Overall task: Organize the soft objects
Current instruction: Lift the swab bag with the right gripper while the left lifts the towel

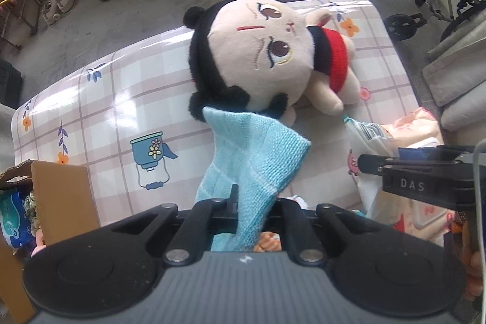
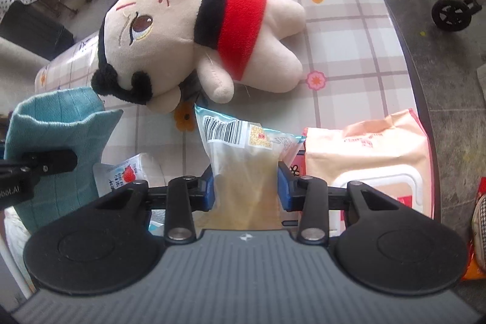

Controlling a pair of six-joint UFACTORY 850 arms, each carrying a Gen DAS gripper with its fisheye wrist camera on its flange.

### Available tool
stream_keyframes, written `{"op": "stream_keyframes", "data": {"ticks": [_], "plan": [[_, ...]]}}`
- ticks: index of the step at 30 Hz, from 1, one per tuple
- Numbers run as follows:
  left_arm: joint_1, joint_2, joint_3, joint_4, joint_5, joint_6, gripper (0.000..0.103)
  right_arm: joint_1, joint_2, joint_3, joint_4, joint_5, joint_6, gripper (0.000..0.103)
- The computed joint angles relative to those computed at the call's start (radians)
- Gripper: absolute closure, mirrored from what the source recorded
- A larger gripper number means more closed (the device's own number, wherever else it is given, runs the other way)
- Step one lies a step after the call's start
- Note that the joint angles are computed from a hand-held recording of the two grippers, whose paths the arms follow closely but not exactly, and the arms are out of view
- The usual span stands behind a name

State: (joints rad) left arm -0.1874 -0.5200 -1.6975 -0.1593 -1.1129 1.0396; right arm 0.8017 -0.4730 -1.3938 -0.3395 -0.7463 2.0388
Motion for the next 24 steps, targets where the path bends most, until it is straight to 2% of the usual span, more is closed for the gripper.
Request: {"op": "stream_keyframes", "data": {"ticks": [5,9,16,24], "plan": [[-0.016,0.005,-0.042,-0.071,-0.125,0.031,0.096,0.035,0.063,0.024,-0.086,-0.051,0.193,0.066],[-0.037,0.001,-0.071,-0.139,-0.19,0.045,0.096,0.054,0.121,0.062,-0.167,-0.104,0.337,0.067],[-0.084,-0.03,-0.133,-0.28,-0.21,0.059,0.096,0.055,0.212,0.133,-0.288,-0.226,0.445,0.067],[-0.089,-0.108,-0.285,-0.384,-0.172,0.007,0.096,-0.005,0.273,0.151,-0.416,-0.315,0.4,0.067]]}}
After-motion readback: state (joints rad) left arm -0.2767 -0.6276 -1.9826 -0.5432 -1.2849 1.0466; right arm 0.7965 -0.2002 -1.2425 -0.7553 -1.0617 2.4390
